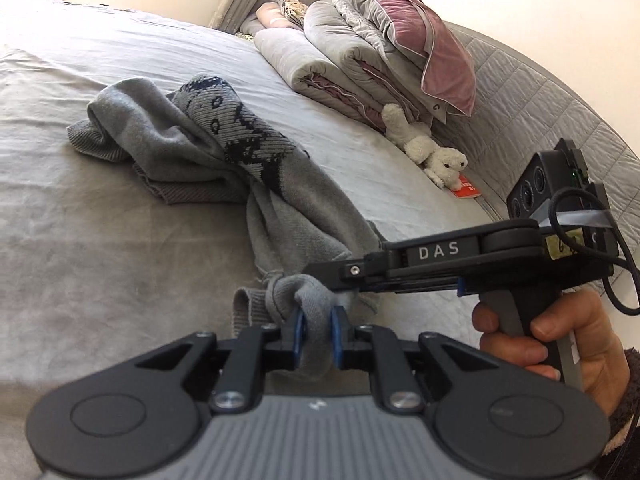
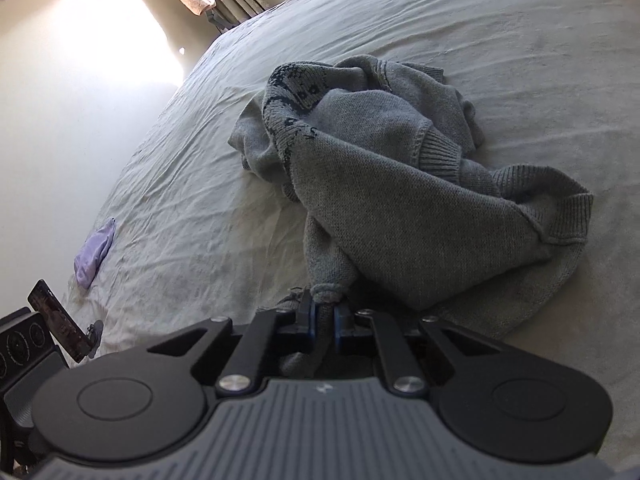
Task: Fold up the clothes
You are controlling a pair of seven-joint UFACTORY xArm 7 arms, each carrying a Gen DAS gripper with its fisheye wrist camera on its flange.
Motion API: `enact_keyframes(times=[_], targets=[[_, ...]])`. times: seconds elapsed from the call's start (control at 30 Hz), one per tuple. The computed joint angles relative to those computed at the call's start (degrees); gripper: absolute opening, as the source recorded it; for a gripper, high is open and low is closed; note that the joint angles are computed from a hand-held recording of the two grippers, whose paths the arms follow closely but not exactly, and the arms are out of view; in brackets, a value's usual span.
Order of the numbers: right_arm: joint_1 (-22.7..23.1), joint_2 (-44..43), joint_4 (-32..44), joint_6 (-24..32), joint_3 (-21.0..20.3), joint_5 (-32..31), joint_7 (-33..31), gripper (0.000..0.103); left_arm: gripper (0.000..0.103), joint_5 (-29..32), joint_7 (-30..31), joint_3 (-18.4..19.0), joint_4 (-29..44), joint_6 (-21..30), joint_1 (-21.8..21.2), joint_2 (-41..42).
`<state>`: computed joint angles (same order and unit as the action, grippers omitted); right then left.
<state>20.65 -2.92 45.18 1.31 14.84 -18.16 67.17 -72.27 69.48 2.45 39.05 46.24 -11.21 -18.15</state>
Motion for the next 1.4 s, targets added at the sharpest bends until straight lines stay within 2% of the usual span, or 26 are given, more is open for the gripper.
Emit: enact_keyframes(times=[0.07,0.1,0.2,0.3,0.47,0.6,0.77,0.97,1.07,1.13,1.17,1.2,1.4], targets=[[-0.9,-0.8,-0.5,0.5,0.4,-1.9,1.8,0.01,0.025,0.0,-0.3,0.4,0.6,0.1,0.5,0.5],[-1.4,-1.3,-0.7,0.8,0.6,-2.8,2.6,0.01,0.032,-0.3,-0.4,0.5,0.8,-0.5,0.7,0.7],[-1.8,-2.7,-2.0,0.9,1.1,-2.9,2.1,0.01,0.048,-1.2,-1.0,-0.2,1.3,-4.0,1.0,1.2],[-1.0,-4.6,-3.6,1.2,0.8,-0.2,-1.4,0.01,0.052,-1.1,-2.7,-0.8,2.4,-7.8,1.1,2.8],[0.2,-8.2,-6.6,2.5,1.2,4.6,-7.1,0.01,0.055,-0.9,-6.9,-1.4,5.3,-11.9,1.4,6.7],[-0.2,-12.2,-10.0,3.8,2.0,7.2,-9.3,0.01,0.055,-2.9,-8.5,-2.2,7.7,-14.9,1.5,9.8],[-2.6,-18.4,-15.3,5.2,3.6,9.3,-8.1,0.009,0.055,-5.5,-9.6,-3.5,10.2,-17.2,1.8,12.9],[-6.0,-23.2,-18.7,7.3,5.1,9.8,-6.6,0.009,0.056,-9.7,-7.3,-5.1,13.2,-21.8,2.1,16.3],[-7.4,-24.0,-19.1,8.5,5.9,9.2,-6.1,0.009,0.052,-11.4,-7.9,-5.4,14.8,-21.9,2.8,18.1],[-8.2,-23.7,-18.9,9.0,6.4,8.6,-5.6,0.009,0.031,-12.4,-8.2,-5.6,15.5,-21.2,3.3,18.9],[-9.0,-23.5,-18.7,9.5,7.0,8.0,-5.2,0.009,0.014,-11.9,-9.3,-5.8,15.8,-21.2,3.5,19.1],[-9.8,-23.4,-18.4,9.9,7.7,7.3,-4.6,0.009,0.006,-11.2,-10.7,-6.0,15.7,-21.6,3.6,19.2],[-15.9,-22.7,-15.7,13.6,12.5,0.2,1.9,0.009,0.001,-9.6,-13.2,-6.9,13.0,-25.9,2.6,15.5]])
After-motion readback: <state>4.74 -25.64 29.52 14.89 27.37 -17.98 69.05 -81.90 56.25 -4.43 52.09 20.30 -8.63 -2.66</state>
